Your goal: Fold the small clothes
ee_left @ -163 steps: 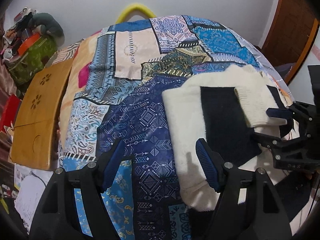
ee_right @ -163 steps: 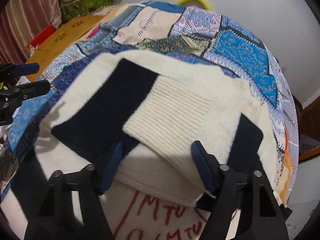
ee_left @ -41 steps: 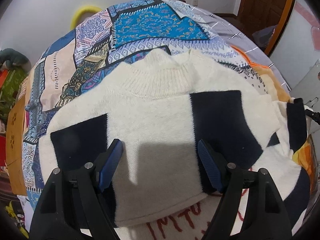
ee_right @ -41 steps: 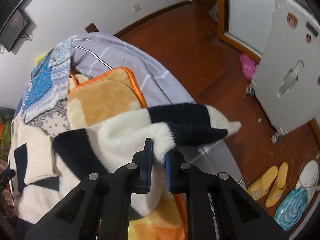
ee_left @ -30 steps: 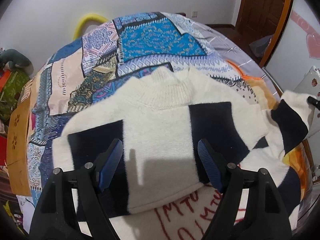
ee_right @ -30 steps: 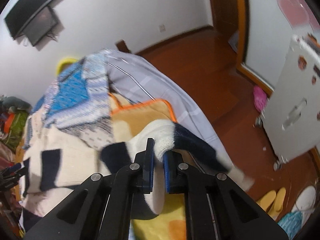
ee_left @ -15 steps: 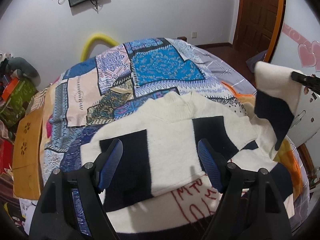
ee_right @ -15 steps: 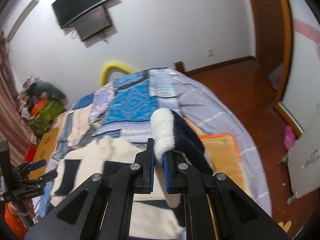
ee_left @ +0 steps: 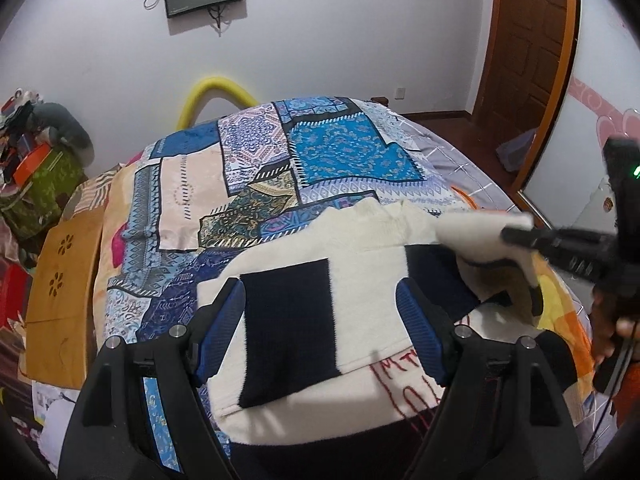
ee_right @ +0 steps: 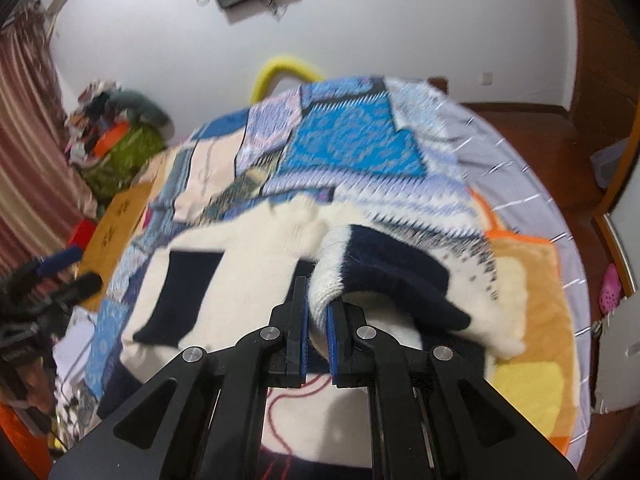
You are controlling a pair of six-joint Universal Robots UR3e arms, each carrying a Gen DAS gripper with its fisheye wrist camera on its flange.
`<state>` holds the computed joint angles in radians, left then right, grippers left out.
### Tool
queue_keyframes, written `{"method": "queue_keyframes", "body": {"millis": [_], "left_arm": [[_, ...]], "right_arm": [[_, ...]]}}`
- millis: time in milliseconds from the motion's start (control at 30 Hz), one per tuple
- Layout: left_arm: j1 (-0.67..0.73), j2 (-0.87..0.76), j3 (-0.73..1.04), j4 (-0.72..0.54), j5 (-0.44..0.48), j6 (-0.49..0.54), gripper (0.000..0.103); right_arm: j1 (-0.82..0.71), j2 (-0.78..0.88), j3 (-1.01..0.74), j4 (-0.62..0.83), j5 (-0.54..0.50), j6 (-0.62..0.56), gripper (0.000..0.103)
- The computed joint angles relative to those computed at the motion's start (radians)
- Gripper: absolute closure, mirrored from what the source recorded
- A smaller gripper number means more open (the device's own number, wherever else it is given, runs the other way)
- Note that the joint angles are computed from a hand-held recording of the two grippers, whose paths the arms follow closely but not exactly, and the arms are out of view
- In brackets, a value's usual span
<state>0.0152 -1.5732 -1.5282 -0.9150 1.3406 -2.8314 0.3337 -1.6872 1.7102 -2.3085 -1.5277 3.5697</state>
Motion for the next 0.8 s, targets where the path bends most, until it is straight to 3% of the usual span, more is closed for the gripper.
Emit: {"method": "queue_keyframes", "body": {"millis": [467,600,800], "left_arm": [[0.072,0.069,-0.060,-0.007,-0.042,0.027,0.026],[0.080,0.085,-0.065,-0.017,-0.052,0.028,0.026],[0.063,0.098,-0.056,-0.026,-0.047,0.023,0.026]], "right_arm": [[0.086,0.112,-0.037,0.063,0.030,0.038,0.090],[0.077,0.077,-0.024,0.082,0.060,0.050,0.077],[0.093,0.029,-0.051,0.125,0.031,0.036,0.067]]}}
